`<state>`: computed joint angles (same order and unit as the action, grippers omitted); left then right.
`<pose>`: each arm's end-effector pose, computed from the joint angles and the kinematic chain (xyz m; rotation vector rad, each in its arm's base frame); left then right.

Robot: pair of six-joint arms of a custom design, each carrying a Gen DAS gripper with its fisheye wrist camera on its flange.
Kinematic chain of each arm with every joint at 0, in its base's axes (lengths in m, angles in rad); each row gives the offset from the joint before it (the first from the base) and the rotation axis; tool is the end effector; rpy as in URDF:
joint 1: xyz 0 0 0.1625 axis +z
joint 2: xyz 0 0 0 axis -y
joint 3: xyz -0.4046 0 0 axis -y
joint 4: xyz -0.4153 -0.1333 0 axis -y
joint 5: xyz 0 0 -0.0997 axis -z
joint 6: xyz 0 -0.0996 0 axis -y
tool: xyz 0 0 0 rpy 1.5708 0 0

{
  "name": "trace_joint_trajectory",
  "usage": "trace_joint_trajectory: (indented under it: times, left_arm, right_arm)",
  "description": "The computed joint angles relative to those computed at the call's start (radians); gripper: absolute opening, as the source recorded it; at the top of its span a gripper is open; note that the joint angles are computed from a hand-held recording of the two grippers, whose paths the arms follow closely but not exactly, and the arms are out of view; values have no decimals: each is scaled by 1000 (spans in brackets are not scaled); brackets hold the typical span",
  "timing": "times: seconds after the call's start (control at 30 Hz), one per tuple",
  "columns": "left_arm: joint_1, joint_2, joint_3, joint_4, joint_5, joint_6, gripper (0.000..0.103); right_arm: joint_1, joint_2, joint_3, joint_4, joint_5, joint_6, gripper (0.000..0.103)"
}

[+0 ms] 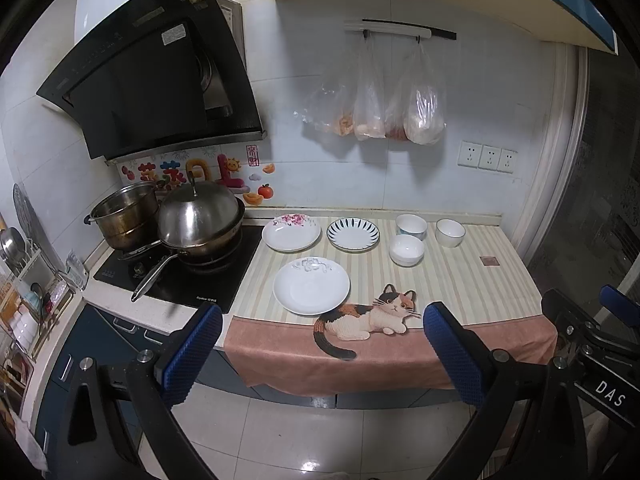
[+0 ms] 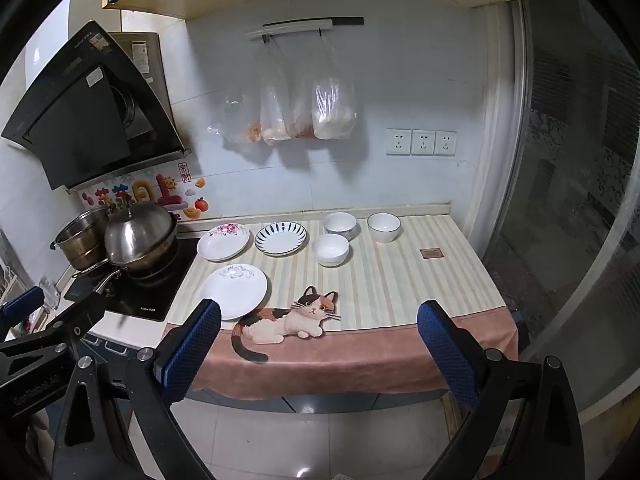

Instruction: Organize plates and bowls

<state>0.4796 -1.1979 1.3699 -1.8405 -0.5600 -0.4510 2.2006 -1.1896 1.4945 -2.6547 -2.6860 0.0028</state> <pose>-0.4859 -0.4981 0.4253 0.6648 2.2031 -0.9678 0.4173 -0.4982 0.4522 0.1310 -2.0797 1.1791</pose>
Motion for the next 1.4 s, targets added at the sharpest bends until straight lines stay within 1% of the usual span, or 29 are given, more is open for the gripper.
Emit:
trace_joint_trajectory:
  times: [0.47,0.77,0.83,1.0,1.4]
  left_arm:
    - [1,12,-20,-3,-1,9,103]
    - [3,19,-26,-18,3,20,103]
    - [1,22,-31,-11,-1,14,103]
    - [-1,28,-43,22,-4,-2,103]
    - [-5,10,-11,-1,8,-6,103]
  right_arm:
    - [0,13,-25,14,-7,0,101]
    - [0,20,-42,-19,-8,-36,101]
    - [1,15,-36,-34,-8,-47,101]
    - [0,10,-34,-29,-6,-47,101]
    - [6,10,-34,-34,-9,-51,101]
